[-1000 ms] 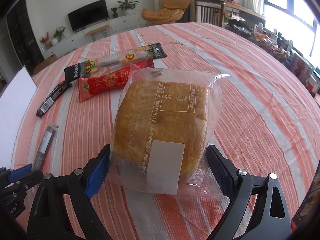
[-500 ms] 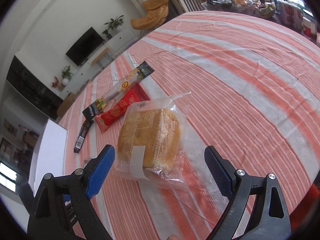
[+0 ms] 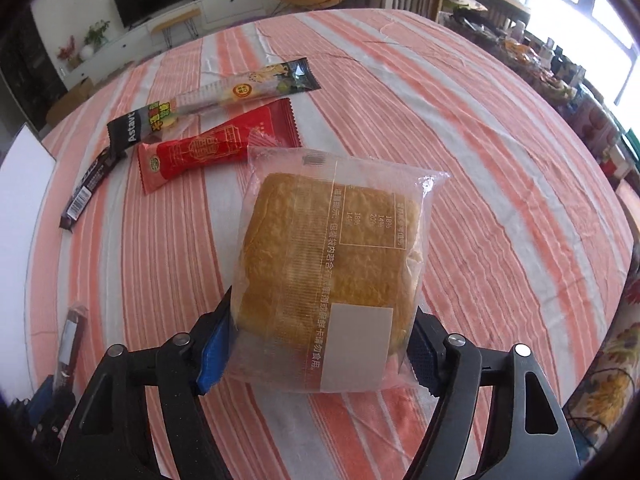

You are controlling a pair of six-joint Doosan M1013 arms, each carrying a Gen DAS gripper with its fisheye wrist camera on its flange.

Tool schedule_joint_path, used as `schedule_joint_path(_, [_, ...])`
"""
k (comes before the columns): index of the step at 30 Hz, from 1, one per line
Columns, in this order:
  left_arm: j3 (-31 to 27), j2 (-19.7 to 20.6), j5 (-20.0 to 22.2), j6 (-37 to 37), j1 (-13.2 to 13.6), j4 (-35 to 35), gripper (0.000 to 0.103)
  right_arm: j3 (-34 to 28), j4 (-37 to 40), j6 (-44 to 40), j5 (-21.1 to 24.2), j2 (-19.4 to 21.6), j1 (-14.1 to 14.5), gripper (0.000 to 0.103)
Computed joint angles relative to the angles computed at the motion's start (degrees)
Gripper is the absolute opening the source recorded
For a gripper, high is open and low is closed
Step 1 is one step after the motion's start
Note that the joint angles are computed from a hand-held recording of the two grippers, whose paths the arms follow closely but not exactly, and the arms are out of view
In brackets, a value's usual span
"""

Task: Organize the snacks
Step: 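Carry the stick snack and bread loaf over the cardboard box with both tools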

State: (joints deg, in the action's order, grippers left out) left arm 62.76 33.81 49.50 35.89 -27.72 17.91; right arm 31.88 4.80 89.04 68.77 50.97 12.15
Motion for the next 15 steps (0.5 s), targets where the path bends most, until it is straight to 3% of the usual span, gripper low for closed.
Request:
schedule_joint_path(2, [1.66, -1.57, -2.42, 0.09, -0.29, -0.81, 0.016, 4.0, 7.06, -1.92, -2.42, -2.45, -1.73, 0.076])
schedule_joint_path(4, [2.73, -2.78, -4.56, 0.61, -0.68, -1.16, 0.0, 6.55, 13.6, -4.62, -3.47, -4.19, -3.02, 0.076])
schedule_joint_path(8, [2.64, -3.3, -5.46, -0.37, -1.13, 0.79, 0.0, 9.68, 21.81, -10.23, -4.62, -6.83, -3.78, 0.076])
schedule_joint_path(12, [1.16, -1.68, -2.24, 5.75, -0.13, -5.75, 0.0, 10.09, 23.71, -11.47, -4.84, -7.48, -3.6, 0.076])
schedule_joint_path(13, [1.26, -1.6, -1.39, 5.49, -0.44, -4.53, 0.001, 10.58, 24.62, -11.42, -4.83, -7.72, -3.67, 0.076])
schedule_joint_path(14, [1.3, -1.55, -0.78, 5.56, -0.75, -3.68, 0.009, 11.64, 25.78, -11.66, -5.14, -8.27, -3.79, 0.076])
schedule_joint_path(15, [1.13, -1.42, -0.28, 6.31, -0.99, -3.81, 0.031, 12.59, 26.7, -12.21, -5.55, -8.76, -3.88, 0.076])
